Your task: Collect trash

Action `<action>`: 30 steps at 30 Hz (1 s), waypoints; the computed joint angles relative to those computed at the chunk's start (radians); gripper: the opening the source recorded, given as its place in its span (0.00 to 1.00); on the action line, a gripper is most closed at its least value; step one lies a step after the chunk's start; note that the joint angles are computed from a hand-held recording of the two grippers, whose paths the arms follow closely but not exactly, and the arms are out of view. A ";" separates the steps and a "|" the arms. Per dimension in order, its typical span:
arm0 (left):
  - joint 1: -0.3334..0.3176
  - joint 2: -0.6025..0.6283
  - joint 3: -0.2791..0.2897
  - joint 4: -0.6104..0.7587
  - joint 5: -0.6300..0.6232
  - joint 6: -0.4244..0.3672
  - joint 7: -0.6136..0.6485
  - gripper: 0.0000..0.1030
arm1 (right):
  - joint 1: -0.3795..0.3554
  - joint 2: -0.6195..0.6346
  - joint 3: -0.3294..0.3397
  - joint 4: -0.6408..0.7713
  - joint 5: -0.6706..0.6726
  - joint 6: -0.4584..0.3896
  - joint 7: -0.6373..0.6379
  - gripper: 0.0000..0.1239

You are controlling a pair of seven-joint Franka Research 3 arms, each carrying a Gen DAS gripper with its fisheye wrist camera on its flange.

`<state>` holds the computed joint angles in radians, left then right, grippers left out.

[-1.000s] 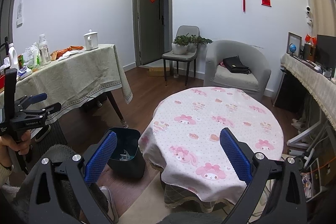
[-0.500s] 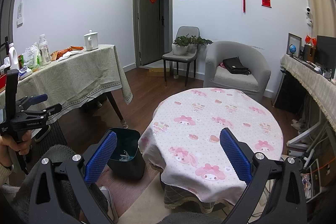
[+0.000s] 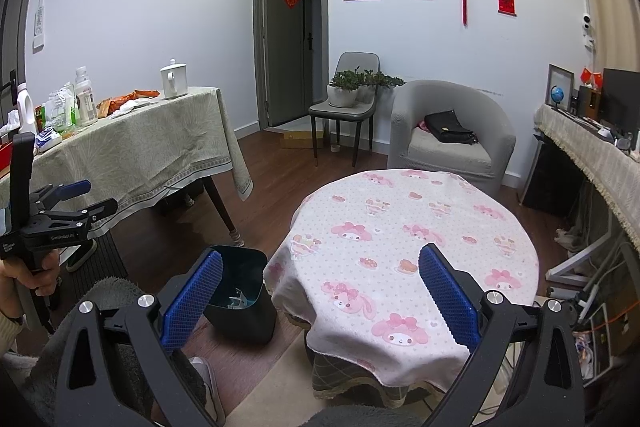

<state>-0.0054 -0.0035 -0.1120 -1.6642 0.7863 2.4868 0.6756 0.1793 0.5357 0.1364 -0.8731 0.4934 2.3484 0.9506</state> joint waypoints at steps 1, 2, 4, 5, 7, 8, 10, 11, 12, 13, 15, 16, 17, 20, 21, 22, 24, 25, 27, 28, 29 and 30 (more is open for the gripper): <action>0.000 0.000 0.000 0.000 -0.003 0.000 0.001 0.95 | 0.000 0.000 0.000 -0.001 0.000 0.000 0.000 0.80; 0.000 0.000 0.000 0.000 -0.003 0.000 0.001 0.95 | 0.000 0.000 0.000 0.000 0.000 0.001 -0.001 0.80; 0.000 0.000 0.001 0.000 -0.006 0.000 0.003 0.95 | 0.000 -0.002 0.000 -0.003 0.000 0.000 0.000 0.80; 0.000 0.000 0.001 -0.001 -0.008 0.001 0.004 0.95 | 0.000 -0.002 0.000 -0.004 0.000 0.001 -0.001 0.80; -0.001 0.001 0.000 0.002 -0.008 -0.001 0.005 0.95 | 0.003 0.008 -0.002 0.018 -0.006 -0.009 0.006 0.80; -0.001 0.001 0.000 0.002 -0.007 -0.002 0.005 0.95 | 0.002 0.010 -0.002 0.023 -0.007 -0.012 0.007 0.80; -0.001 0.001 0.001 0.002 -0.012 -0.001 0.007 0.95 | 0.002 0.009 -0.001 0.021 -0.007 -0.011 0.008 0.80; -0.001 0.002 0.000 0.004 -0.012 -0.003 0.007 0.95 | 0.003 0.016 -0.002 0.036 -0.011 -0.018 0.014 0.80; -0.002 0.002 0.000 0.006 -0.014 -0.004 0.009 0.95 | 0.003 0.016 -0.002 0.035 -0.011 -0.018 0.013 0.80; -0.001 0.002 0.001 0.005 -0.015 -0.002 0.010 0.95 | 0.004 0.021 -0.003 0.045 -0.015 -0.022 0.017 0.80; -0.002 0.002 0.000 0.005 -0.016 -0.003 0.008 0.95 | 0.002 0.017 0.000 0.035 -0.011 -0.018 0.011 0.80; -0.001 0.002 0.001 0.005 -0.013 -0.003 0.008 0.95 | 0.001 0.014 0.000 0.031 -0.010 -0.015 0.010 0.80; -0.002 0.002 0.000 0.006 -0.012 -0.005 0.008 0.95 | 0.002 0.016 0.000 0.035 -0.011 -0.017 0.011 0.80; -0.002 0.002 0.001 0.005 -0.013 -0.004 0.008 0.95 | 0.003 0.014 0.000 0.030 -0.011 -0.013 0.012 0.80; -0.001 0.002 0.001 0.005 -0.014 -0.002 0.010 0.95 | 0.003 0.012 0.000 0.026 -0.011 -0.012 0.011 0.80; -0.001 0.002 0.001 0.005 -0.014 -0.002 0.010 0.95 | 0.002 0.011 0.000 0.026 -0.011 -0.012 0.011 0.80; -0.001 0.002 0.001 0.004 -0.014 -0.001 0.009 0.95 | 0.002 0.012 0.000 0.026 -0.009 -0.011 0.010 0.80; -0.002 0.002 0.001 0.005 -0.010 -0.003 0.005 0.95 | 0.004 0.016 -0.001 0.035 -0.012 -0.014 0.014 0.80; -0.002 0.003 0.000 0.007 -0.011 -0.004 0.006 0.95 | 0.002 0.031 -0.001 0.065 -0.015 -0.027 0.019 0.80; -0.002 0.002 0.001 0.006 -0.010 -0.004 0.005 0.95 | 0.002 0.031 -0.001 0.065 -0.016 -0.027 0.019 0.80; -0.002 0.003 0.000 0.006 -0.012 -0.005 0.007 0.95 | 0.002 0.032 0.000 0.066 -0.016 -0.028 0.019 0.80; -0.003 0.003 0.000 0.007 -0.014 -0.005 0.009 0.95 | 0.001 0.031 0.000 0.066 -0.016 -0.028 0.018 0.80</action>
<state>-0.0080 -0.0003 -0.1118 -1.6569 0.7723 2.4819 0.6847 0.1803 0.5671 0.1369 -0.8071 0.4776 2.3201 0.9687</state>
